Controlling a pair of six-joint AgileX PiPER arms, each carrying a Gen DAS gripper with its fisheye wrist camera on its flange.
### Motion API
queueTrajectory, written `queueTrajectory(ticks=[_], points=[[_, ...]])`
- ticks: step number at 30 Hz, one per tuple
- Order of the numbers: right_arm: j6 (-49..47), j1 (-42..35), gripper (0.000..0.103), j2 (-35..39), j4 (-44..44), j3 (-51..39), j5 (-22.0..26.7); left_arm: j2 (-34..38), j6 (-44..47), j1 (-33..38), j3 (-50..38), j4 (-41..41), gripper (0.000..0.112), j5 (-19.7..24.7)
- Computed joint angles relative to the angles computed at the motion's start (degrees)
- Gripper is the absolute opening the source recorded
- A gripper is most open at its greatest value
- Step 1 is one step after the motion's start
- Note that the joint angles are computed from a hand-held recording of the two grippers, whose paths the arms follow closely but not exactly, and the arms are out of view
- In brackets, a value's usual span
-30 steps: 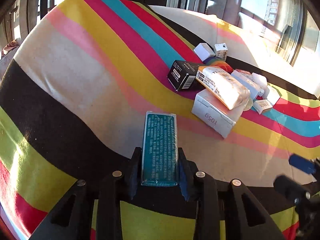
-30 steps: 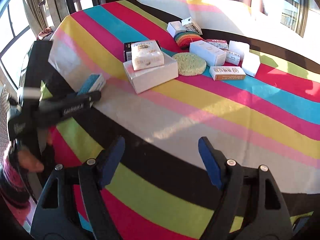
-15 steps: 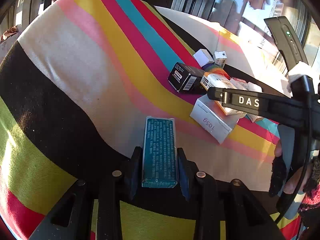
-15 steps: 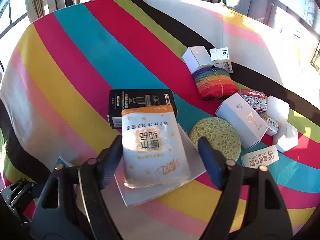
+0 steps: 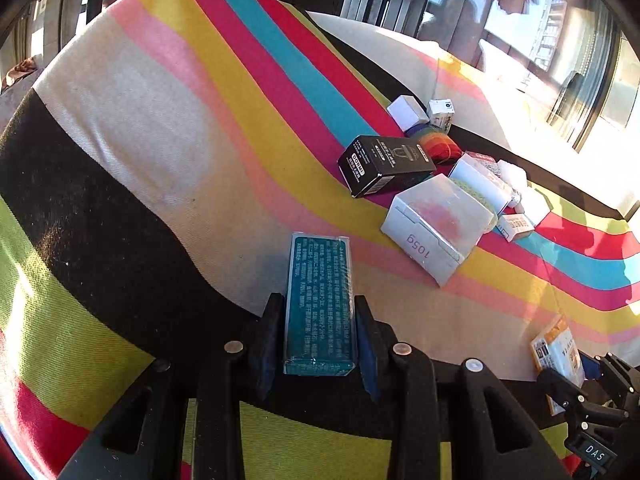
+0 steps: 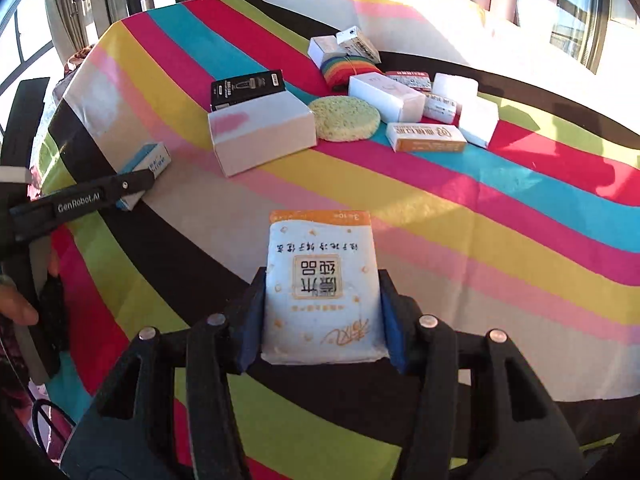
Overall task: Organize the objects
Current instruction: 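Carry the teal box and tissue pack over the storage box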
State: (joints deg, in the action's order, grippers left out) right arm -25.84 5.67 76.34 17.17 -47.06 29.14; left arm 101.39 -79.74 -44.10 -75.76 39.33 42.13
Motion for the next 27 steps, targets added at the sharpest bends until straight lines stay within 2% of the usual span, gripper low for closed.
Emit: queueTrajectory(ticks=[4, 12, 27], points=[[-4.97, -4.36, 0.055, -2.67, 4.52, 2.56, 0.49, 1.67, 1.50, -0.90, -2.58, 0.01, 0.036, 3.40], [3.85, -1.21, 0.057, -2.84, -4.16, 3.36, -2.28, 6.23, 5.37, -3.03, -9.45, 0.34, 0.036, 12.03], [3.61, -1.69, 0.056, -3.12, -3.69, 3.46, -2.33, 6.96, 6.12, -3.48, -10.56, 0.91, 0.034, 13.75]])
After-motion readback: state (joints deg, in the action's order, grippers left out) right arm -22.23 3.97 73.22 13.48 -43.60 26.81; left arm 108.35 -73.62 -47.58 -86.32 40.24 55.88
